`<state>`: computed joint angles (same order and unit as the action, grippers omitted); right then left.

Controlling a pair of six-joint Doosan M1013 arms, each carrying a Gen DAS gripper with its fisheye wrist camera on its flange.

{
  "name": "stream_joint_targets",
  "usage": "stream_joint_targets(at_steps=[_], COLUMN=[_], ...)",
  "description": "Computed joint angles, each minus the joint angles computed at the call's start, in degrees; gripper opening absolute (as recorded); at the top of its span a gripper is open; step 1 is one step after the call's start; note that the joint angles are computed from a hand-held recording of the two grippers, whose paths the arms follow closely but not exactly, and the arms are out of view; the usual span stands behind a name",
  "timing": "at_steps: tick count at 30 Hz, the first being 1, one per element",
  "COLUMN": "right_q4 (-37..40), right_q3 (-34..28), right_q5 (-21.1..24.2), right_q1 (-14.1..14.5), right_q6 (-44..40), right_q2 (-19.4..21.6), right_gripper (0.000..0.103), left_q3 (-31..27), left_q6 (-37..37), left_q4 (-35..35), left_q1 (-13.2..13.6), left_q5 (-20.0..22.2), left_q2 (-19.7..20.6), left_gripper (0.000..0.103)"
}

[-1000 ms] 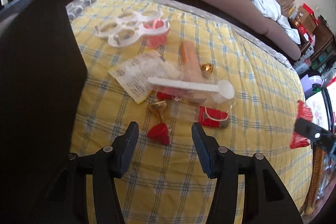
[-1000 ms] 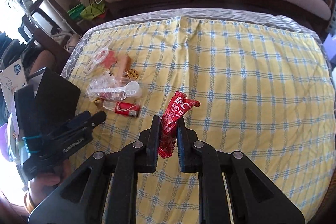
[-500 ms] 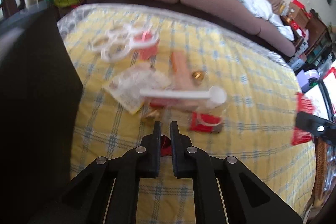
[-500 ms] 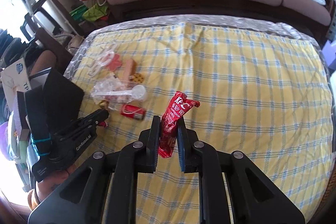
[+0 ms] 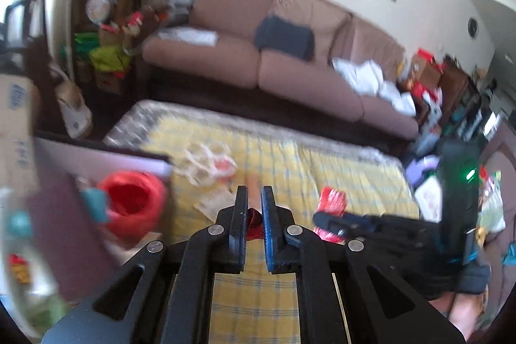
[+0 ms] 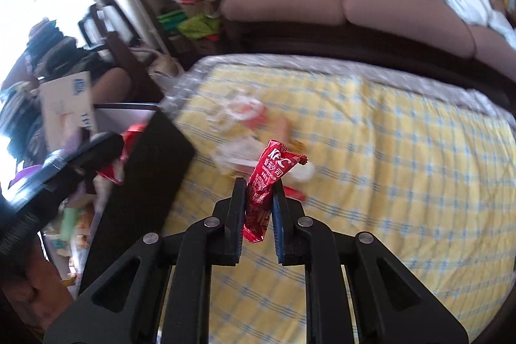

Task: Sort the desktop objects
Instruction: 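Carry both items to the black box and release them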

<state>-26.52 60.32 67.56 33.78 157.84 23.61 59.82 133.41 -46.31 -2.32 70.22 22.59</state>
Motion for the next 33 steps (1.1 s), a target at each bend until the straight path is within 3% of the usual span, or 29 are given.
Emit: stream_joint_targets(at_steps=[9, 12, 15, 19, 23, 33], right_q4=[-1.4, -0.3, 5.6, 11.8, 14.1, 10.1], right_q3=[-7.4, -10.6, -15.2, -24.5, -27.8, -21.3], right_q5=[-8.8, -11.1, -12.5, -6.9, -4.7, -9.1], right_q1=[3.3, 4.1, 4.3, 4.8, 5.0, 4.7], right_q6=[-8.2, -11.6, -19.0, -27.2, -29.6, -24.7], right_q2=[3.2, 5.1, 8.2, 14.2, 16.5, 12.5], right_gripper=[0.014, 0.014, 0.014, 0.014, 0.015, 0.018], left_q3=[-0.7, 0.5, 0.2, 1.2, 1.2, 1.9], left_q6=[-4.0, -12.4, -17.3, -24.6, -25.2, -22.0], left_q4=[-1.7, 6.9, 11.8, 24.1, 23.9, 20.2], left_q1=[8.6, 9.2, 9.3, 7.5, 7.5, 7.7], left_q5=[-9.2, -17.9, -20.6, -25.8, -25.8, -24.8], left_q2=[-2.6, -3.8, -3.6, -4.2, -4.2, -4.8], left_gripper=[0.007, 0.007, 0.007, 0.007, 0.007, 0.008])
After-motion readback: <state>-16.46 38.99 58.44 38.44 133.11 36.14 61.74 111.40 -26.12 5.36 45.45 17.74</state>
